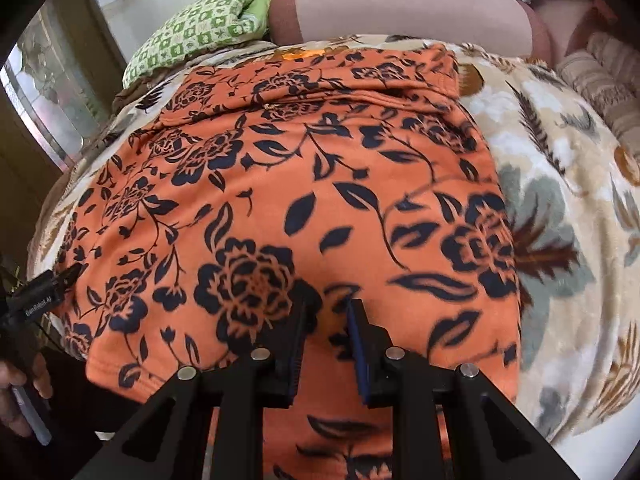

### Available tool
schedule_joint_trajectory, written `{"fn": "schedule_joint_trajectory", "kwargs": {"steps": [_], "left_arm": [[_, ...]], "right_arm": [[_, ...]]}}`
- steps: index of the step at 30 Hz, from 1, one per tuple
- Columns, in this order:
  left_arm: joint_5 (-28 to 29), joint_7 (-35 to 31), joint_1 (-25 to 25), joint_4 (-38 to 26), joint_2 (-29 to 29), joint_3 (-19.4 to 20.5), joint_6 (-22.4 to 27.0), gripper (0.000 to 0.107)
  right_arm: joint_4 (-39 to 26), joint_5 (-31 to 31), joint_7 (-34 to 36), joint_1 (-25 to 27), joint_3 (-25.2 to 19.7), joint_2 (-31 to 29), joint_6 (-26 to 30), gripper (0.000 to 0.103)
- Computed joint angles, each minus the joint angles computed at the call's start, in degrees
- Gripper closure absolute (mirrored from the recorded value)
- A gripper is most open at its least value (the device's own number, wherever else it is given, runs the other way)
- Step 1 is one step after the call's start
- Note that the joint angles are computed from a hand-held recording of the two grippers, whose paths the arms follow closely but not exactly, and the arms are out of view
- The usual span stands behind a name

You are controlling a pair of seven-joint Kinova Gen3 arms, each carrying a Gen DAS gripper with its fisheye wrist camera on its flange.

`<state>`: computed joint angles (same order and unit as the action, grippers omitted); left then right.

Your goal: Fold small clothes

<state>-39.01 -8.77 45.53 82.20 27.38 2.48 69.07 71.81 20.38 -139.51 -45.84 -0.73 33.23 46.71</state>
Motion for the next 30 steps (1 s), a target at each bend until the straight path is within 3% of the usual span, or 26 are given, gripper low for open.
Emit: {"fn": "schedule_joint_trajectory", "kwargs": {"steps": [4, 9, 15, 16, 17, 18, 22, 28, 30], "left_arm": [[-0.66, 1.65, 0.38, 2.65, -1.66, -0.03, -1.69, 0.012], [-5.57, 8.48, 1.60, 7.11, -5.20, -0.17, -3.77, 0.012], [-12.52, 16.32, 2.46, 10.44, -8.01, 1.14, -1.25, 0.012], [-13.16, 17.61, 1.89, 11.39, -9.10, 1.51, -2.13, 0.012], [-13.36, 17.97, 1.19, 11.63, -9.57, 2.09, -2.26, 0.012], [-13.22, 17.52, 0.37, 11.66, -9.89, 2.57, -2.24, 0.012], [-11.05, 13.67, -2.10, 10.78, -10.13, 4.29, -1.51, 0.012], [-7.51, 12.24, -3.73, 11.63, -12.09, 5.09, -1.47, 0.012], [-5.41, 11.27, -5.38, 12.35, -13.24, 5.36, -3.45, 0.012]], "right_arm": [[2.83, 0.16, 1.35, 0.41, -0.48, -1.79, 0.35, 0.079], [8.71, -2.09, -3.92, 2.98, -0.01, -6.40, -1.15, 0.082], [20.37, -1.36, -12.81, 5.70, 0.48, -17.20, -9.39, 0.076], [21.31, -2.79, -12.44, 7.76, -0.97, -18.08, -10.43, 0.065], [22.57, -5.12, -11.65, 10.41, -2.77, -18.97, -11.72, 0.039], [24.24, -7.28, -11.63, 12.23, -3.73, -19.92, -13.42, 0.029], [26.91, -10.89, -10.59, 14.45, -5.06, -20.18, -17.06, 0.029], [24.61, -15.92, -7.84, 14.85, -6.99, -16.34, -16.64, 0.031], [24.22, -16.27, -10.13, 13.20, -5.76, -15.13, -16.81, 0.042]]}}
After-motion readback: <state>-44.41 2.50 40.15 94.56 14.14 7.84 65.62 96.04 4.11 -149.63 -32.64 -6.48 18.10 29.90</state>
